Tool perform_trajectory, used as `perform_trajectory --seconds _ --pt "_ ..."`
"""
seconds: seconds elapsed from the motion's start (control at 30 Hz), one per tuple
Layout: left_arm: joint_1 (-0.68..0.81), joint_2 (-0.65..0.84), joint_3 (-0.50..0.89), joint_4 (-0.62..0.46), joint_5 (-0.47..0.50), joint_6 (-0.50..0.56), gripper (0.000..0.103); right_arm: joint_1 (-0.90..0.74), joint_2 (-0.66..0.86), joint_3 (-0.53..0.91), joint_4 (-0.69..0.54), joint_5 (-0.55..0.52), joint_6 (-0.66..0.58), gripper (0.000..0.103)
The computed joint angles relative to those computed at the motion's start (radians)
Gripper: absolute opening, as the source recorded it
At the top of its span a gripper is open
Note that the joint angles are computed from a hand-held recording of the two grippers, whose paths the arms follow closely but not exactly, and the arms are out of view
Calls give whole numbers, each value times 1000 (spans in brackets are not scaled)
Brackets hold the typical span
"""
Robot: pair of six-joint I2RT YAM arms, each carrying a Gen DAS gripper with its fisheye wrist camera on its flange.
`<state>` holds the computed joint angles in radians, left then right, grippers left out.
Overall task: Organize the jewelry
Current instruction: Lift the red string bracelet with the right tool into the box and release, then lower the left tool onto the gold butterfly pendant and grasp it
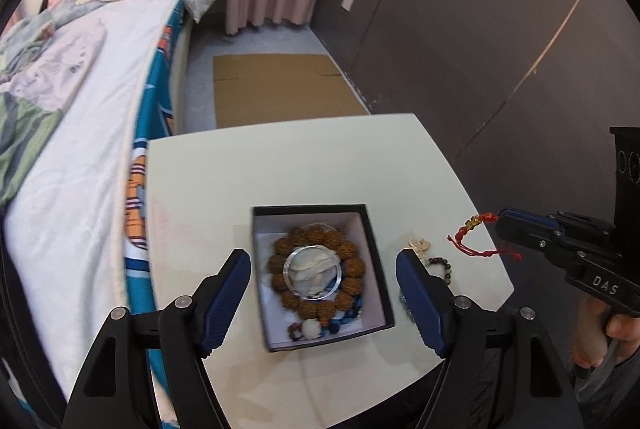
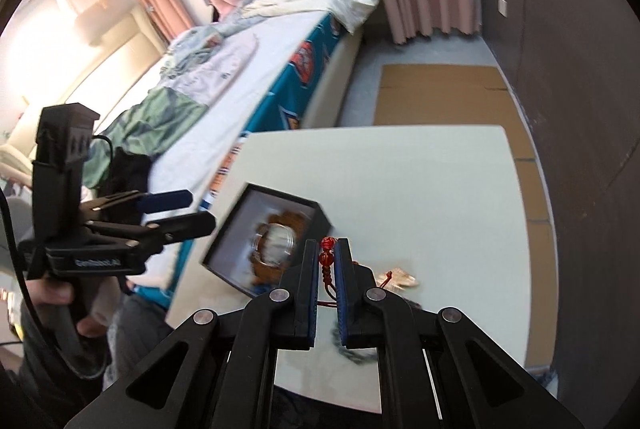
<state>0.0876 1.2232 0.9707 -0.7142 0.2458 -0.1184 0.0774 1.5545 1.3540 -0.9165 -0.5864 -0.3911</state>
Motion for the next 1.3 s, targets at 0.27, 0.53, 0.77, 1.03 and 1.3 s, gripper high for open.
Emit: perform_trajectory --seconds 0.27,0.53,0.77,1.03,1.3 --pt "124 -82 -7 -67 23 69 76 132 -5 14 32 -2 87 9" --pt "233 -118 -16 -106 64 123 76 236 34 36 47 6 156 34" --pt "226 -131 -30 -108 71 117 76 179 -13 -36 81 22 183 67" --pt "69 -116 -26 -80 18 53 76 -9 -60 -81 31 -25 122 68" --pt "-168 -42 -7 -23 -78 -31 76 -200 -36 -103 -1 -47 53 77"
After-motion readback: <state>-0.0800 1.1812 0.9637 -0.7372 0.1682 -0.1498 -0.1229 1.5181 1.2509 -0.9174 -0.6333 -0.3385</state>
